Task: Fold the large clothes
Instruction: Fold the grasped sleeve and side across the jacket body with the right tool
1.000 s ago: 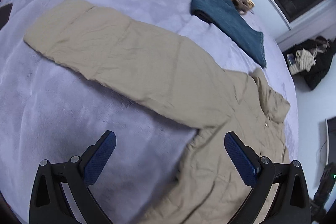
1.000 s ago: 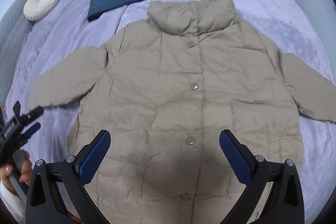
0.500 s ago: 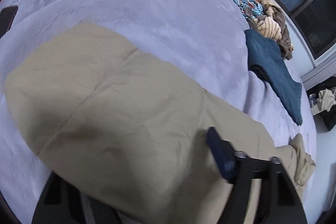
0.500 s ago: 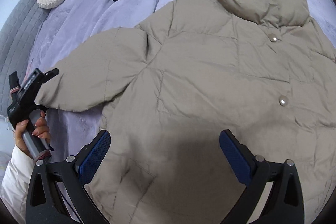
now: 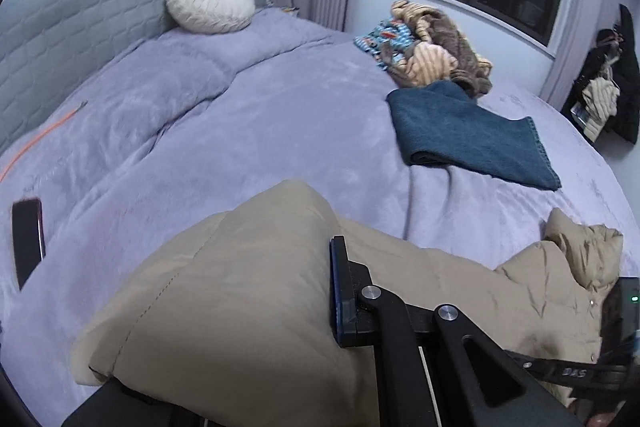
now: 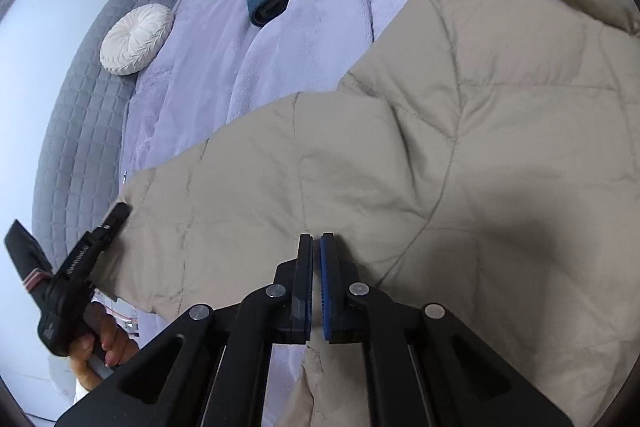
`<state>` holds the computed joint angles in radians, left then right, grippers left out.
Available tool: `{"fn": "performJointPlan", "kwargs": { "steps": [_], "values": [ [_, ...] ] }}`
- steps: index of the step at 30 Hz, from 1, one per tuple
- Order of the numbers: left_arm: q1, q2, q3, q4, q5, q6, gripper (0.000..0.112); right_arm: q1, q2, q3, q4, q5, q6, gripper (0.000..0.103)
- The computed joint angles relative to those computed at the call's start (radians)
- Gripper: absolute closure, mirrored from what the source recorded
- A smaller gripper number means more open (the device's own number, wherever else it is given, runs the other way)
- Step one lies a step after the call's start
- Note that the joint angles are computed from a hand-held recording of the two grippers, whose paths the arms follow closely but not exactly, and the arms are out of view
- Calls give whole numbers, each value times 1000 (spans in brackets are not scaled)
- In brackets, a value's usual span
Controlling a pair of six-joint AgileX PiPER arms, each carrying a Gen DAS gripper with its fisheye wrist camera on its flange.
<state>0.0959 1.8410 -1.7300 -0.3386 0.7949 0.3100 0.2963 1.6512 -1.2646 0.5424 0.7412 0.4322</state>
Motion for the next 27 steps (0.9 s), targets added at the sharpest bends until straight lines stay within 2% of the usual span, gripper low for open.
{"fn": "performJointPlan", "kwargs": {
  "steps": [5, 8, 11, 14, 17, 20, 23, 26, 27],
  "values": [
    [-118, -74, -7, -55, 20, 78, 102, 31, 65, 10, 44, -28, -50, 99],
    [-245, -85, -40, -38, 35, 56, 102, 7, 75, -17, 93, 23, -131, 100],
    [-397, -79, -72, -7, 36, 9, 102, -52, -9, 50, 170, 57, -209, 100],
    [-551, -54, -105, 47, 40, -39, 102, -140, -178, 154, 85, 95, -159, 100],
    [-724, -1, -136, 151, 58, -109, 102, -293, -356, 228, -69, 196, -97, 100],
    [-875, 73, -133, 314, 68, -209, 102, -515, -476, 273, -122, 317, -159, 100],
    [-972, 137, -119, 456, 78, -299, 102, -721, -535, 306, -134, 400, -280, 99],
    [-1018, 173, -84, 547, 90, -349, 101, -887, -542, 325, -108, 459, -387, 99],
    [-1029, 167, -49, 577, 74, -369, 91, -910, -541, 339, -94, 456, -410, 99]
  ]
}}
